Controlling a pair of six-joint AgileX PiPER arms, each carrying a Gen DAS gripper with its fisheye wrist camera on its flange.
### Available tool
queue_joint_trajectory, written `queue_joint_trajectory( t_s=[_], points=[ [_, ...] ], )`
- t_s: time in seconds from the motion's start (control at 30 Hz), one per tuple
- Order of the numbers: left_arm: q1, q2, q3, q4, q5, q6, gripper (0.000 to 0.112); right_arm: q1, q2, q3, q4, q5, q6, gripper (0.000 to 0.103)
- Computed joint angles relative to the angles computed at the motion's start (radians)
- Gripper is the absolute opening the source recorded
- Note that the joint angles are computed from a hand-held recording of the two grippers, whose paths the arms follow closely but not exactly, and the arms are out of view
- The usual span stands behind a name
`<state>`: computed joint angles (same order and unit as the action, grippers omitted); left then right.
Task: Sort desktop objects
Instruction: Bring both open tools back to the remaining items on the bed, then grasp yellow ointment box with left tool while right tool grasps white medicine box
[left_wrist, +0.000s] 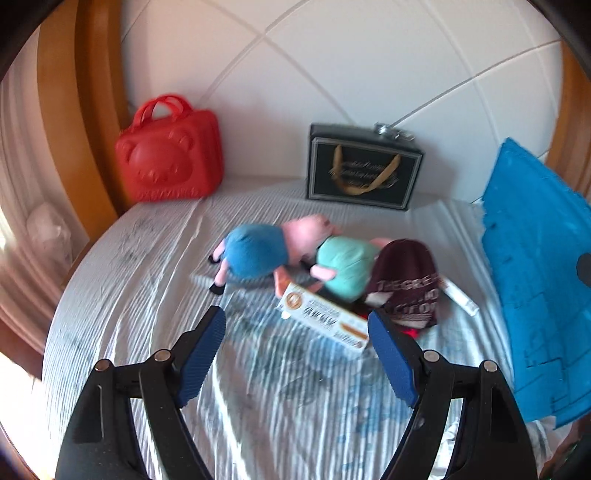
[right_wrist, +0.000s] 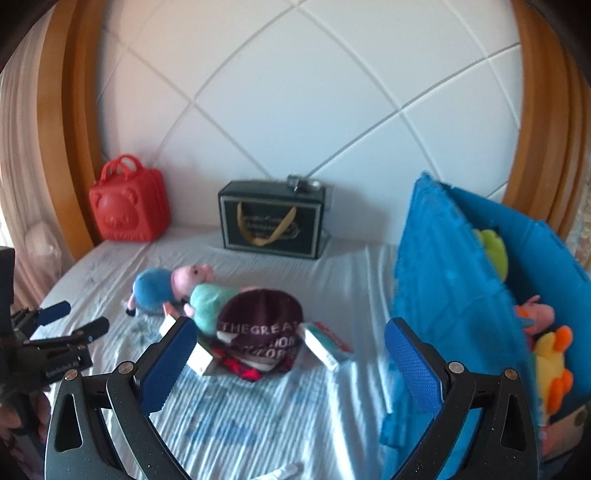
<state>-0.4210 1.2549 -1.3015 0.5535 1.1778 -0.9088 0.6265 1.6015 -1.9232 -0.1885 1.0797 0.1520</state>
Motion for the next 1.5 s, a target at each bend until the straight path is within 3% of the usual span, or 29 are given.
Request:
queue_joint_trajectory(
  t_s=[0.3, 0.73, 0.87, 1.13, 1.17, 1.2, 1.27, 1.3, 1.33, 1.5],
  points=[
    [0.212, 0.176, 0.056, -0.195, -0.138, 0.126, 0.079, -0.077, 0.175, 0.042, 0.086, -0.052, -0.048, 0.103],
    [0.358, 0.567, -0.155, -0.466, -0.214, 0.274, 0.08, -0.19, 0.447, -0.035, 0.074, -0.071, -0.037, 0.103],
    [0.392, 0.597, -0.171, -0.53, -0.279, 0.319, 0.085, -0.2, 0.517, -0.081, 0.042, -0.069, -0.029, 0.103],
    [0.368, 0.699, -0.302, -0.528, -0.194, 0.356, 0.088, -0.176, 0.667, -0.209, -0.103, -0.035, 0.014, 0.103],
    [0.353, 0.713, -0.304, -0.513, -0.181, 0.363, 0.086, -0.177, 0.689, -0.233, -0.108, -0.019, 0.012, 0.103],
    [0.33, 0.724, -0.296, -0.479, -0.169, 0.363, 0.076, -0.178, 0.703, -0.252, -0.105, -0.008, 0.011, 0.102],
    [0.287, 0.694, -0.235, -0.376, -0.192, 0.33, 0.066, -0.195, 0.702, -0.254, -0.061, -0.006, 0.019, 0.087],
    [0.282, 0.671, -0.198, -0.36, -0.212, 0.335, 0.06, -0.203, 0.697, -0.249, -0.036, -0.011, 0.019, 0.058],
    [0.288, 0.652, -0.173, -0.365, -0.216, 0.354, 0.055, -0.212, 0.689, -0.242, -0.014, -0.013, 0.025, 0.05],
    [0.308, 0.542, -0.017, -0.25, -0.237, 0.351, 0.053, -0.249, 0.669, -0.239, 0.115, 0.015, -0.004, 0.041]
  ],
)
